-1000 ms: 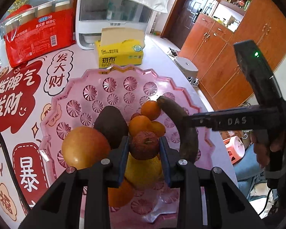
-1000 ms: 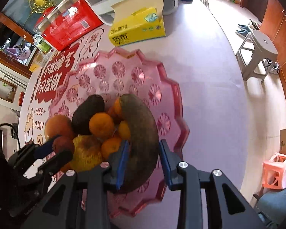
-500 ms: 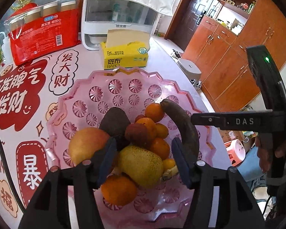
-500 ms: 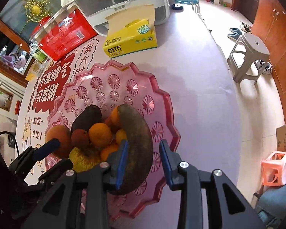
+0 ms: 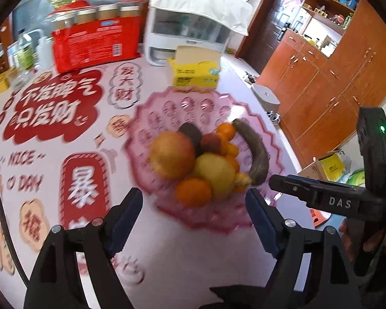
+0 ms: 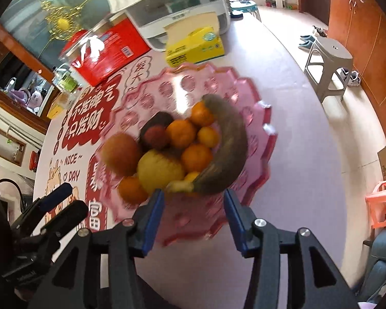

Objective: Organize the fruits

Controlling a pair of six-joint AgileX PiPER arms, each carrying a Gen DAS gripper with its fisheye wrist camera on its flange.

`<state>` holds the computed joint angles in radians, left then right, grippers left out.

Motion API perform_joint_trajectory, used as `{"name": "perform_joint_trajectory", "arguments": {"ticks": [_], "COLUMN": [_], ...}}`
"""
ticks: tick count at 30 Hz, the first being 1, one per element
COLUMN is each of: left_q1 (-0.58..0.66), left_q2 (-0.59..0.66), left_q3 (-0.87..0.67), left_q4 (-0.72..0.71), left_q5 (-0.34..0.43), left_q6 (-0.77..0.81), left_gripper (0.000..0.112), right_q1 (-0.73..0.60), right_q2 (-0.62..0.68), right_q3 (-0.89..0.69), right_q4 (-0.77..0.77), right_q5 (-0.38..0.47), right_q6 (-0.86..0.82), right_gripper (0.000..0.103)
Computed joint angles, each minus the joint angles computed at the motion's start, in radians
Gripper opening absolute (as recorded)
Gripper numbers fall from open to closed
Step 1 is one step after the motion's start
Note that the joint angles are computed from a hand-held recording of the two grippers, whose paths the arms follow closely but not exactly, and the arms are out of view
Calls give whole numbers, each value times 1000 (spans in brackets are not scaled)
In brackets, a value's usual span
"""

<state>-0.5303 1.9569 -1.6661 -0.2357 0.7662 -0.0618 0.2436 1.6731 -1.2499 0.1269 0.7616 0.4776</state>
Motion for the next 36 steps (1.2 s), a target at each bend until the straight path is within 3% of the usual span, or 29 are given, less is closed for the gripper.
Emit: {"name": "perform_joint_trajectory", "arguments": {"ticks": [6, 11, 13, 15, 21, 26, 30, 36], "left_q1": [91, 207, 248, 312, 504, 660, 742, 777], "left_q2": [-186, -335, -378, -433, -576, -647, -696, -754], "left_q3": [246, 409, 451, 505, 639, 699, 722, 696], "left_q4": [3, 14, 1, -14, -74, -153, -189, -176], "left_q5": [-35, -42, -34, -14, 54, 111, 144, 172], "left_q6": [29, 75, 116, 177, 391, 589, 691, 722], "left_gripper": [84, 84, 86, 86, 90, 90, 95, 95], "right_q1": [186, 356, 423, 480, 678, 800, 886, 976], "right_q2": [-86, -106, -98, -85, 24, 127, 194, 246], "right_q3": [87, 84, 63, 44, -86, -225, -342, -482], "right_q4": [-163, -314, -371, -413, -518, -538, -589, -679], "right_q5": [-55, -41, -25, -12, 66, 112, 184, 308], "right_q6": [246, 477, 570, 648, 864, 932, 985, 1037], "right_gripper": [56, 66, 77, 78, 83, 84, 94, 96]}}
